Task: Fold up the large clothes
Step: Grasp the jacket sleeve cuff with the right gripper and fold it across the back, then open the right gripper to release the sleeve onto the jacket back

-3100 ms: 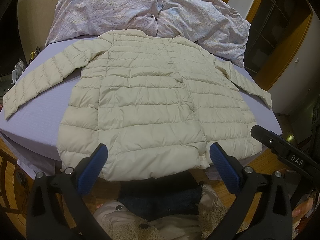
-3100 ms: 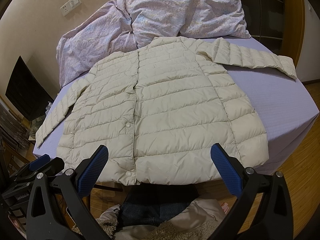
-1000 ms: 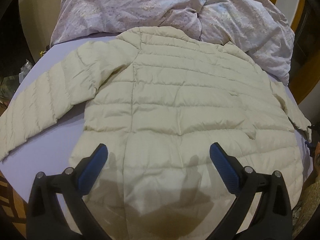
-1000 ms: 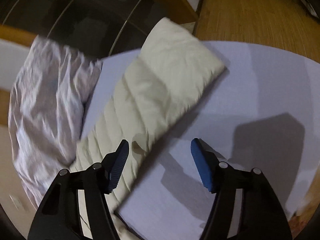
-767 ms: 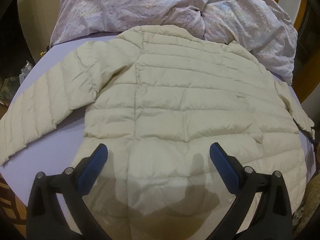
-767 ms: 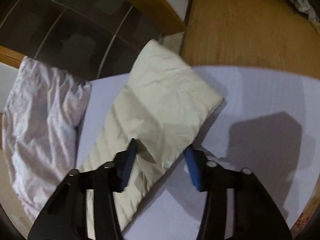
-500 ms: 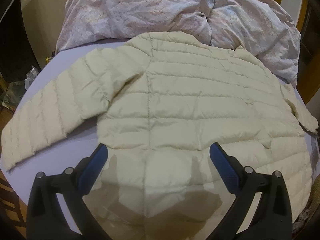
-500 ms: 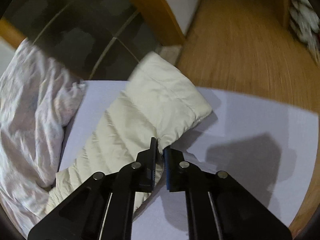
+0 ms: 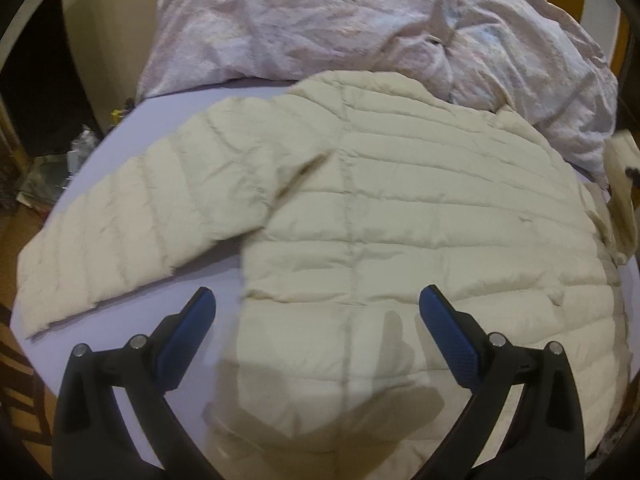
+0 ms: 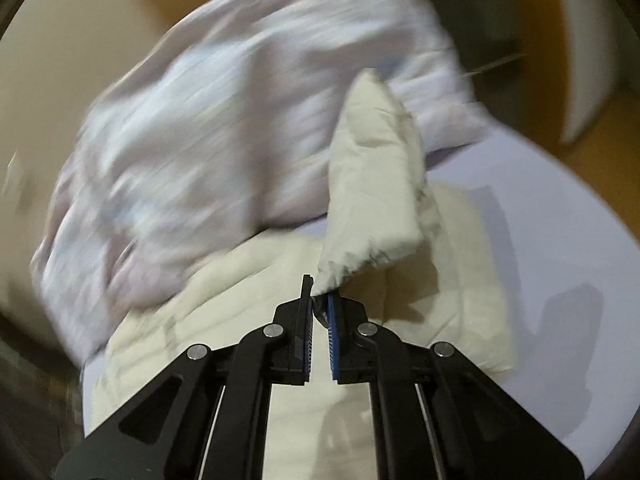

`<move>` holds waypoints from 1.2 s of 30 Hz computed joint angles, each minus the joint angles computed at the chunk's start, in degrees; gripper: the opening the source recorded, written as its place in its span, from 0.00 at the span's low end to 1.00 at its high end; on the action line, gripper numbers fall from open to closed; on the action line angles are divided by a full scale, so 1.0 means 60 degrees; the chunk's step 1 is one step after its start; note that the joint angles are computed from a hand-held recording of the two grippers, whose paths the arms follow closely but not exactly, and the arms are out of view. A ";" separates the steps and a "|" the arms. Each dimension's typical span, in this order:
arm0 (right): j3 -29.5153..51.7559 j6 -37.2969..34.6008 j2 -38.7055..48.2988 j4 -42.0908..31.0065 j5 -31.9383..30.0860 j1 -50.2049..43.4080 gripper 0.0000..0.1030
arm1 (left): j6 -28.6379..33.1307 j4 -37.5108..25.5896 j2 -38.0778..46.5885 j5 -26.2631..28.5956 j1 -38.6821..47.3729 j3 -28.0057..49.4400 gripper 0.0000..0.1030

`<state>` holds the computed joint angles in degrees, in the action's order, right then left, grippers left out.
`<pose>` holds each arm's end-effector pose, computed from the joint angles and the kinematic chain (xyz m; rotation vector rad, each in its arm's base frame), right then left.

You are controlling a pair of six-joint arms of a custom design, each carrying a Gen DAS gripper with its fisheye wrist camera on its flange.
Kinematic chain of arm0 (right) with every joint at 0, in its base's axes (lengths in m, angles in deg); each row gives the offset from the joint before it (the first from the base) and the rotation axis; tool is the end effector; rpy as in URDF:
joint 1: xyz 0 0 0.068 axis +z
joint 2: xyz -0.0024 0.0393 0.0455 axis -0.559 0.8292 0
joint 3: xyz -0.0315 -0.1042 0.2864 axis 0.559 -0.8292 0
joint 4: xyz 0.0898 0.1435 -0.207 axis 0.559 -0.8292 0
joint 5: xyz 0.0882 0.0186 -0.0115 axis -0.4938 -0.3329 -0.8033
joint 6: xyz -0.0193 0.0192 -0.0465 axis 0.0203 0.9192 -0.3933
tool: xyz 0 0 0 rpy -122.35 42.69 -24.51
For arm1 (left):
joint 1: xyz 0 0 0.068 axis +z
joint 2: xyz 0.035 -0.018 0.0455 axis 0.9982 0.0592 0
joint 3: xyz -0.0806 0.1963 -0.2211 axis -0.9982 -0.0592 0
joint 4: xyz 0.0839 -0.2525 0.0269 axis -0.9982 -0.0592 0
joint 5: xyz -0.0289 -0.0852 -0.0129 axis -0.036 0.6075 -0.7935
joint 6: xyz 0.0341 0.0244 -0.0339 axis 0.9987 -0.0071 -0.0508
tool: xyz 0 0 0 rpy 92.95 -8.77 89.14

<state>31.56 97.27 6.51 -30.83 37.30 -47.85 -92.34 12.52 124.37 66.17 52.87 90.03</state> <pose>0.2705 -0.0595 0.2123 0.6868 2.2107 0.3341 0.2004 -0.1198 0.1887 -0.0546 2.5193 -0.0129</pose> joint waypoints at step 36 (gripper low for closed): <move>0.2679 0.0578 0.3090 -0.0620 0.1749 0.6500 0.56 | 0.1122 -0.0483 -0.2109 0.0298 0.3000 -0.1400 0.98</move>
<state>47.63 100.73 25.05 -34.55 47.79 -8.85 -85.61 9.62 111.71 67.96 70.87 81.63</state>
